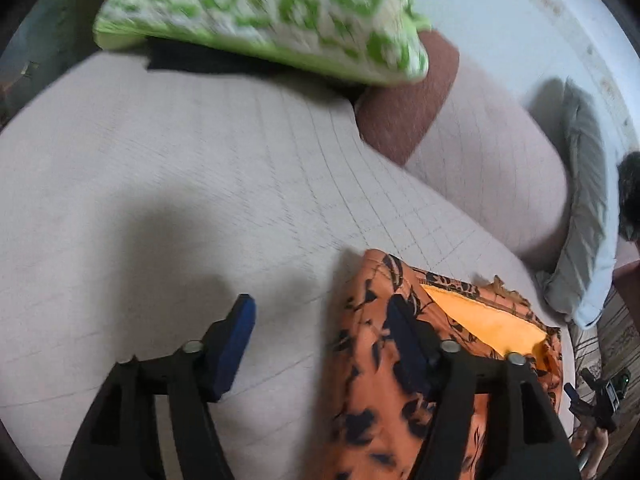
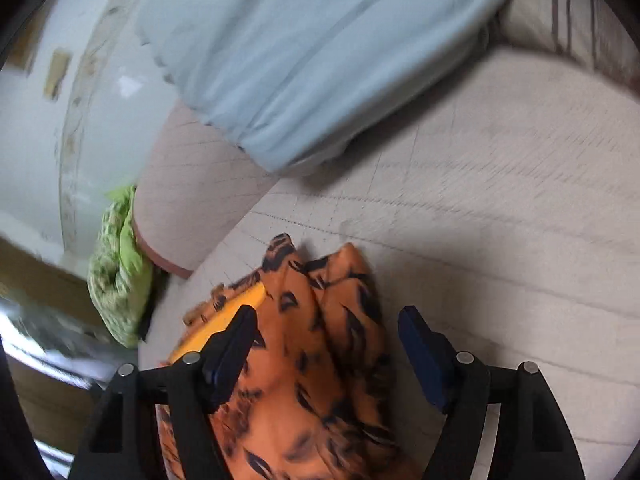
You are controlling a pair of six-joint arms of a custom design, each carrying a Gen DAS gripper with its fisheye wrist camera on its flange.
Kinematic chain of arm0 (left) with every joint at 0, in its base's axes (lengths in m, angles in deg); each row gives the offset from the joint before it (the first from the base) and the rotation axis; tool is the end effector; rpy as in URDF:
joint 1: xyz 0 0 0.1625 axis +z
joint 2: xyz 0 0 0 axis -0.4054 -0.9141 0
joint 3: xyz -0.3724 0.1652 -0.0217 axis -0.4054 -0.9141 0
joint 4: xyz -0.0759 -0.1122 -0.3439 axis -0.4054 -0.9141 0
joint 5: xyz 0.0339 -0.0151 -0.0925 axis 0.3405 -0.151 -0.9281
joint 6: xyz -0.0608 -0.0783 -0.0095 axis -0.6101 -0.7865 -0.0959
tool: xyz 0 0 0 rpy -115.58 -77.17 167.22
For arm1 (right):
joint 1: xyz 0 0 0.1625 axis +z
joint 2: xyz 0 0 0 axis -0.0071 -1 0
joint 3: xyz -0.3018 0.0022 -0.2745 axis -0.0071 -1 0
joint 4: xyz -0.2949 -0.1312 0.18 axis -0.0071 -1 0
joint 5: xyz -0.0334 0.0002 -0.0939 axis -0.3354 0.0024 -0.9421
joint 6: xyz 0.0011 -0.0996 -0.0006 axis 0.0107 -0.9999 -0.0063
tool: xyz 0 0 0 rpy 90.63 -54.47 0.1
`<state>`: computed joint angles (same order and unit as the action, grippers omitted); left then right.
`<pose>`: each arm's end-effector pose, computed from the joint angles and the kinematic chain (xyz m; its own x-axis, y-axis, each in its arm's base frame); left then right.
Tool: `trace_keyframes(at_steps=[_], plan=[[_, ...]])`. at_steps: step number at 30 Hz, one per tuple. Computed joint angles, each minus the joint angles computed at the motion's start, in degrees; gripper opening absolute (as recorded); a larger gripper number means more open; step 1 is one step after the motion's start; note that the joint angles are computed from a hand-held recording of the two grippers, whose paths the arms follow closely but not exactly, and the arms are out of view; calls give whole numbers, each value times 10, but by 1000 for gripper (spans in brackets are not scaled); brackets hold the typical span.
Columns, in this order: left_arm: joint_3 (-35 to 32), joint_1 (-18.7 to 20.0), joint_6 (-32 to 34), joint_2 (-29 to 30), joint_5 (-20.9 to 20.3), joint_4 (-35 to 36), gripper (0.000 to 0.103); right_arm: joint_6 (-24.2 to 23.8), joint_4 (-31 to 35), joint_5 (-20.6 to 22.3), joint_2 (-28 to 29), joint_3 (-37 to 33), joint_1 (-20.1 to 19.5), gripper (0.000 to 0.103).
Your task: Fold small clothes
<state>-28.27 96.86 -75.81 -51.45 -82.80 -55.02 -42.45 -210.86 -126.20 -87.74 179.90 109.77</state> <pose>-0.0540 -0.7587 0.3835 -0.9039 0.2021 -0.3769 0.3439 0.8674 -0.3596 0.2612 -0.5234 0.1744 -0.8826 0.4677 -0.0482 0.2843 0.4491 -0.8470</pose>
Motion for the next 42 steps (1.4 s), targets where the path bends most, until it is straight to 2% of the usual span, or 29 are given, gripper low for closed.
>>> trace_keyframes(at_steps=[2,4,6,7,11,12,13,14,15,17,19,20,22,23,25,26,27,29,30,31,33,35,36,37,38,39,40,42], plan=[[35,3,21,-38,-22,1,73,-15,12,-17,-10,12,19,76],[70,5,49,-68,-41,6,73,-62,51,-51,-7,-4,47,76],[126,-2,63,-97,-23,-5,73,-105,130,-107,11,-56,71,76],[158,-4,79,-111,-25,-12,73,-115,150,-116,20,-73,73,76],[242,-20,135,-127,19,-92,73,-148,271,-140,62,-155,66,73],[239,-21,132,-119,24,-77,73,-151,305,-141,70,-170,59,66],[237,-20,128,-116,23,-65,73,-131,359,-150,72,-179,53,59],[233,-19,125,-110,17,-58,73,-110,396,-148,77,-188,42,39],[236,-19,129,-108,15,-71,73,-86,409,-138,78,-186,31,27],[236,-19,124,-105,16,-81,73,-82,362,-145,73,-171,38,9],[220,-16,111,-94,9,-72,73,-72,260,-119,51,-125,37,9],[219,-15,107,-93,6,-73,73,-37,207,-96,35,-91,31,9],[222,-13,105,-94,4,-75,73,18,172,-108,19,-47,20,9],[218,-12,104,-92,3,-71,73,36,178,-100,12,-28,10,11],[220,-13,109,-95,-2,-70,73,9,176,-109,15,-26,20,18],[215,-13,110,-94,-5,-64,73,-7,182,-117,13,-28,30,29],[210,-13,113,-94,-17,-60,74,-18,188,-129,9,-28,43,53],[212,-11,124,-97,-34,-68,82,-8,154,-167,6,-13,66,84],[219,-11,123,-98,-35,-79,89,-7,141,-182,3,-1,75,84],[222,-11,118,-98,-35,-79,90,-3,136,-177,-3,11,78,84],[204,-9,104,-84,-39,-34,89,16,140,-119,-20,40,67,84],[206,-11,97,-81,-41,-35,72,25,188,-60,-23,38,46,83],[204,-15,90,-79,-27,-31,50,29,234,-52,-16,27,41,81],[195,-17,78,-74,-16,-19,33,30,257,-69,-6,11,46,79],[179,-18,63,-68,-19,3,23,31,257,-72,-2,8,47,57],[170,-23,52,-63,-5,12,14,31,248,-50,-4,9,44,25],[167,-28,50,-63,4,15,13,43,251,-29,-8,9,41,25],[173,-39,54,-70,16,8,12,40,283,-31,-9,-6,48,18]])
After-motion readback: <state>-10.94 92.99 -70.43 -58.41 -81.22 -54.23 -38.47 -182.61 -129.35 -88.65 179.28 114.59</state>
